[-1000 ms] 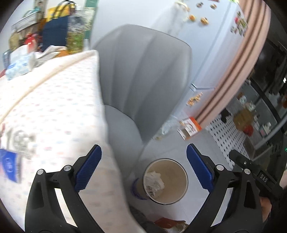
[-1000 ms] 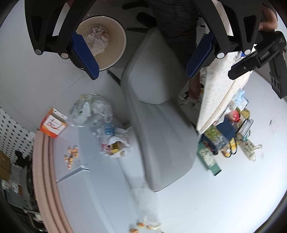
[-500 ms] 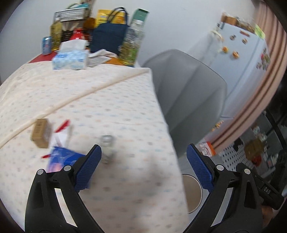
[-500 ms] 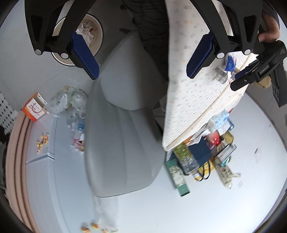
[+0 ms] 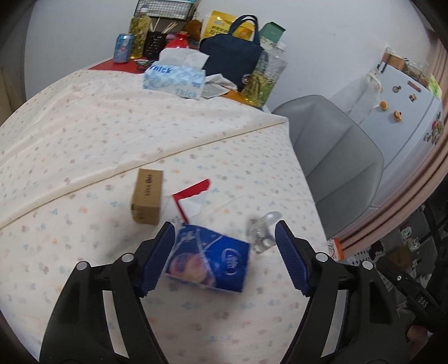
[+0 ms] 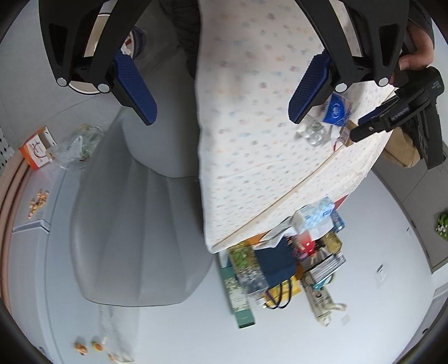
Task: Collect trash
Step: 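Return both tools over the table toward the blue tissue pack, then grasp the red-and-white paper with the left gripper while the right grasps the plastic tray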
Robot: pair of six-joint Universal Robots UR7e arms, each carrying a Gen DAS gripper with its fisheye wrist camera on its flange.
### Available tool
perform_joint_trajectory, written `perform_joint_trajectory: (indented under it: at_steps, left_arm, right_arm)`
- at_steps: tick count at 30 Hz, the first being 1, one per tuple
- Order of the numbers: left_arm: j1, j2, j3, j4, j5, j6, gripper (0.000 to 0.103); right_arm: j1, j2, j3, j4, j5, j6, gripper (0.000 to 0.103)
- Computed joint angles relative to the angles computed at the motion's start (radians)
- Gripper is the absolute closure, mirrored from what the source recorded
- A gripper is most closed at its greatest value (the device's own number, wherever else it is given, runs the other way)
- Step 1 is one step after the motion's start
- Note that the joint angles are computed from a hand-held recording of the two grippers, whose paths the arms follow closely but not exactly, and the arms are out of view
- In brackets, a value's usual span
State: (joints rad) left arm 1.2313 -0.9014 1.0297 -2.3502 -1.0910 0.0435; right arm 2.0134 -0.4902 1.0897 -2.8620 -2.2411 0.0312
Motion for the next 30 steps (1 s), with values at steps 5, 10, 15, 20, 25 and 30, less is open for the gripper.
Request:
perform_joint_trajectory:
  at_steps: [5,10,15,20,25,30]
  left_arm:
    - [0.023,0.008,-0.031,0.042,-0.013,-0.020,0.040]
    - [0.038,0.035,-0.073,0.073,-0.017,-0.032,0.046]
    - [0.041,0.082,-0.137,0.099,0.017,-0.017,0.047]
    - [0.042,0.130,-0.203,0.126,0.067,0.002,0.047]
    - [0.033,0.159,-0.231,0.120,0.106,0.048,0.047]
    - [0.021,0.177,-0.237,0.100,0.178,0.110,0.067]
  right_arm:
    - [0.008,0.041,-0.059,0.045,0.019,-0.002,0.012]
    - [0.010,0.069,-0.101,0.078,0.029,-0.005,0.013]
    - [0.009,0.094,-0.143,0.108,0.041,-0.003,0.014]
    - [0.006,0.121,-0.190,0.139,0.057,-0.004,0.014]
    - [0.001,0.156,-0.251,0.183,0.077,-0.003,0.017]
    - [-0.002,0.183,-0.296,0.218,0.096,0.003,0.018]
